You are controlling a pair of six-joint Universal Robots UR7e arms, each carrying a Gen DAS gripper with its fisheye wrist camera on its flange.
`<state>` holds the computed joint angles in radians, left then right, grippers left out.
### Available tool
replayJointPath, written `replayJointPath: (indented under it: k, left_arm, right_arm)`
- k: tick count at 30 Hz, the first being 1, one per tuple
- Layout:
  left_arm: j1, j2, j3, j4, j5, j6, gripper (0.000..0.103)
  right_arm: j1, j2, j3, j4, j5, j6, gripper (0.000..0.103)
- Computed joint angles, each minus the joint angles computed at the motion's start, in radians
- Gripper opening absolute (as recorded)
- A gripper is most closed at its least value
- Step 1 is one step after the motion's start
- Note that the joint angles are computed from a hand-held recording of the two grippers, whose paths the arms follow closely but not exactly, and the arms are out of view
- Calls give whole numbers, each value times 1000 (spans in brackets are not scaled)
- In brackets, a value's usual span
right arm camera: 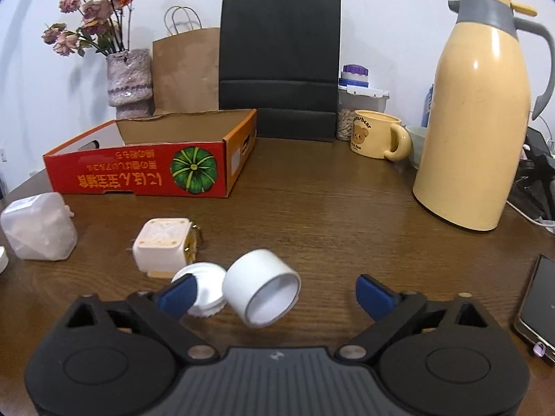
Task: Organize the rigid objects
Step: 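Grasp the white tape roll with the right tool while the left tool grasps the white bottle cap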
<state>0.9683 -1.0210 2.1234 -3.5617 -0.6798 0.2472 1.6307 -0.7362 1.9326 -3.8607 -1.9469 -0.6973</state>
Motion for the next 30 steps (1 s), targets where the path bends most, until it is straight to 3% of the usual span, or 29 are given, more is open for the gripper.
replayJointPath:
  k: [2,4,5,14,20,24,30]
  left_arm:
    - [3,1,0,-2,-5,2,103]
    - [7,2,1,-7,-13,1,103]
    - [9,2,1,-6,-17,-1,103]
    - [12,11,-1,5,-13,-1,103]
    - [12,23,-11,82,16,-17,103]
    - [9,42,-25,127,63,-25,103]
    - [16,37,-32,184,77,-69,103]
  right_arm:
    - [-7,-2,-11,41,16,15,84]
    - [-10,-10,-18,93,21,37,52]
    - [-14,-15,-14,100,38,44,46]
    - [-12,-1,8,-10,68,16,46]
    - [-2,19,18,-93,71,-7,46]
    - [3,27,20,-116,65,-8,46]
    - [6,32,23,-134,63,-3,46]
